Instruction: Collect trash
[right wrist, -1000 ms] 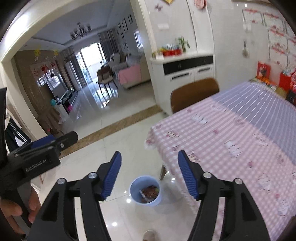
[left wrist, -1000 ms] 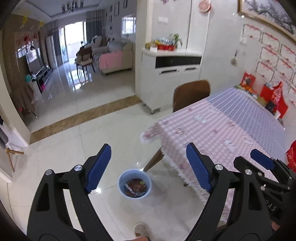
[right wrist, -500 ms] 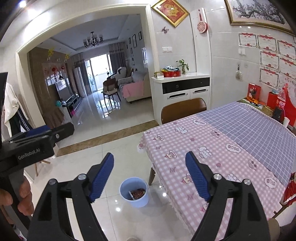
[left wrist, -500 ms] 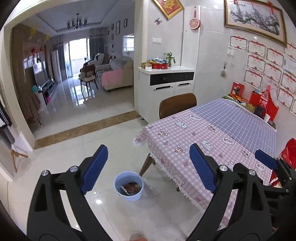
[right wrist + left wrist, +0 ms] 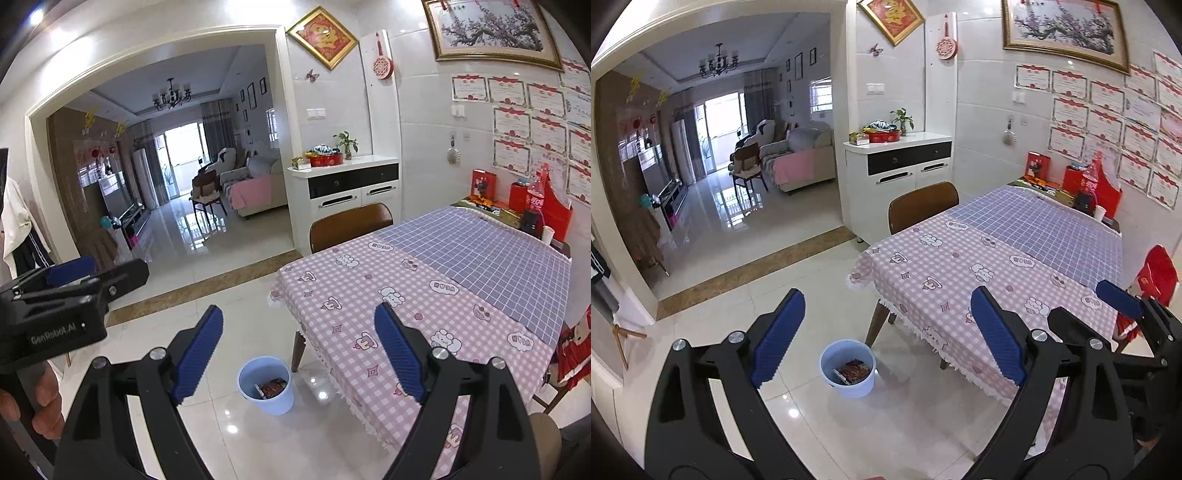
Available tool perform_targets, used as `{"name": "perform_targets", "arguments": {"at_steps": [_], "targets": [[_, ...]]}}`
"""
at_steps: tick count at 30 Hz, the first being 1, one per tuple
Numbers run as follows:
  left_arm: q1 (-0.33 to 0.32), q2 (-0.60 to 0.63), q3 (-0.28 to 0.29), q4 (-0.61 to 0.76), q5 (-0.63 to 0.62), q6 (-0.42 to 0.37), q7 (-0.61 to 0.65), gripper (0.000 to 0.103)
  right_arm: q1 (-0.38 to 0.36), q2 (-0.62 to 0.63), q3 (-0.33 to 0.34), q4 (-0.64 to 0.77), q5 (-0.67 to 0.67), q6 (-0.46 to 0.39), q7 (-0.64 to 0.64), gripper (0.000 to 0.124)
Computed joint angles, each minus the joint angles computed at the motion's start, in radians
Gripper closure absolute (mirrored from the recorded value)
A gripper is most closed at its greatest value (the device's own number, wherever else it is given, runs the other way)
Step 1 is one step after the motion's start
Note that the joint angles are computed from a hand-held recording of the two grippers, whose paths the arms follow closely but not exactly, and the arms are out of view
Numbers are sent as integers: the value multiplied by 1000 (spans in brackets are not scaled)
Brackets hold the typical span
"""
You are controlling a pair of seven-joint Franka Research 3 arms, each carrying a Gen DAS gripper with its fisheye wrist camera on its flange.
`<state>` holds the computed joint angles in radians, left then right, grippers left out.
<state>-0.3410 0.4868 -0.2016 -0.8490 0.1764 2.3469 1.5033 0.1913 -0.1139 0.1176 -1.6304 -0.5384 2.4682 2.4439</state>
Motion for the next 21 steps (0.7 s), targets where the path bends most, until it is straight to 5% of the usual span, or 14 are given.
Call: {"name": "perform_targets", "arguments": {"at_steps": [8, 21], "targets": [[86, -145, -38, -224, -89, 99, 79, 14, 26, -14, 40, 11, -64, -64, 95, 41], [145, -218, -54, -328, -204, 137, 177, 13, 68, -13, 61, 42, -116, -146, 169, 39]]}}
